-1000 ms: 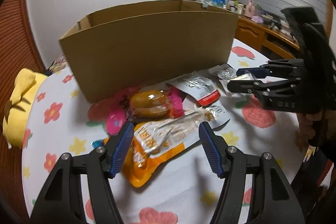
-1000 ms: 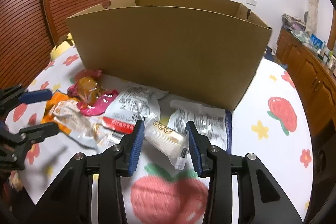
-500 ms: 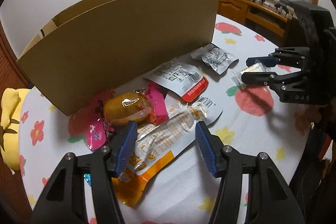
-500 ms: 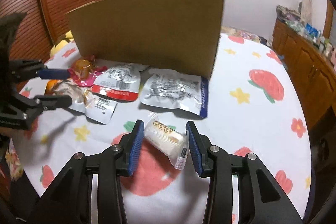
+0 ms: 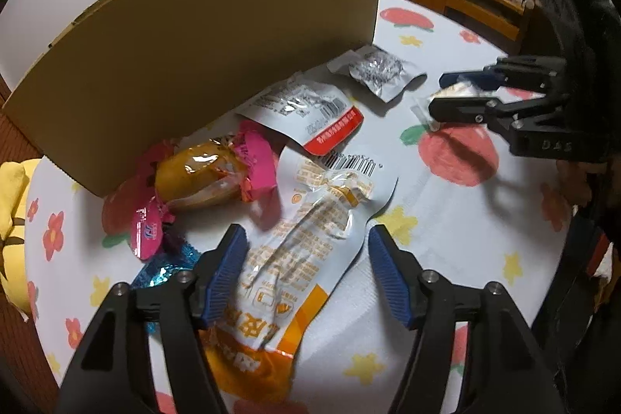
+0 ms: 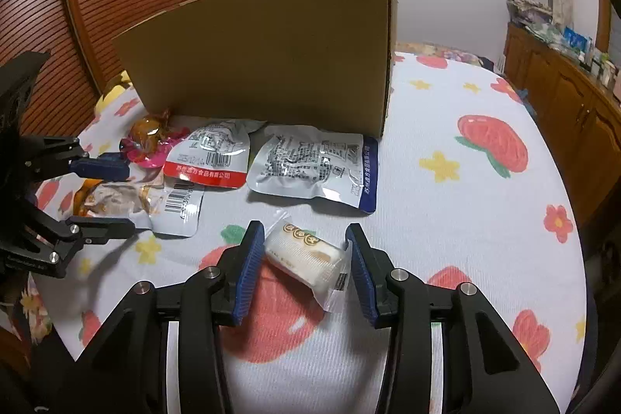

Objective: Organize snacks
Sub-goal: 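Lower the left tool onto the orange-white packet while the right tool approaches the white candy, then grasp the orange-white packet with the left tool while the right tool grasps the white candy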

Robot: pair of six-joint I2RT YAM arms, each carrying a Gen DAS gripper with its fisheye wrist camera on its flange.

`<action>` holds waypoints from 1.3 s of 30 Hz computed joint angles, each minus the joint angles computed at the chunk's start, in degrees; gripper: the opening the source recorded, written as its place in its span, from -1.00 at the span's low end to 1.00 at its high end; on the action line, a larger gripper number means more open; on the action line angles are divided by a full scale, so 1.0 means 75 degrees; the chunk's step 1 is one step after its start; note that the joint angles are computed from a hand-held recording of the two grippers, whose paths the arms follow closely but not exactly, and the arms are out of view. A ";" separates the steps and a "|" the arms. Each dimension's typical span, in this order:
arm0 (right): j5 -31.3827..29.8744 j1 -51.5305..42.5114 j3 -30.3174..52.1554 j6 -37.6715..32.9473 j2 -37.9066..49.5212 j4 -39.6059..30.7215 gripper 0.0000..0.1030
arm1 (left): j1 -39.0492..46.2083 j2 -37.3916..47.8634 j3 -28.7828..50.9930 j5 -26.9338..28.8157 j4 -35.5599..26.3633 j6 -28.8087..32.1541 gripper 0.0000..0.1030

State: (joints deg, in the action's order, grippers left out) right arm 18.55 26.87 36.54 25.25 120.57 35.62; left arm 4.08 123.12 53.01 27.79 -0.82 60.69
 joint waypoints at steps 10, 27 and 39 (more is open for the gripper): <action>-0.0074 0.0004 0.0070 0.0080 0.0067 -0.0065 -0.10 | -0.0164 0.0141 0.0152 0.0178 0.0018 -0.0609 0.10; -0.0225 -0.0020 0.0100 -0.0002 0.0097 -0.0067 0.02 | 0.0401 -0.0491 -0.0798 0.0704 0.0472 -0.0478 -0.30; -0.0222 0.0015 0.0118 -0.0077 0.0105 -0.0101 0.11 | 0.0531 -0.0659 -0.0972 0.1110 0.0598 -0.0818 -0.34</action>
State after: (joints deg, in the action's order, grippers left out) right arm 16.88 26.99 37.42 24.67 121.36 34.86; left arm 8.06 118.18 45.72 36.11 3.66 54.56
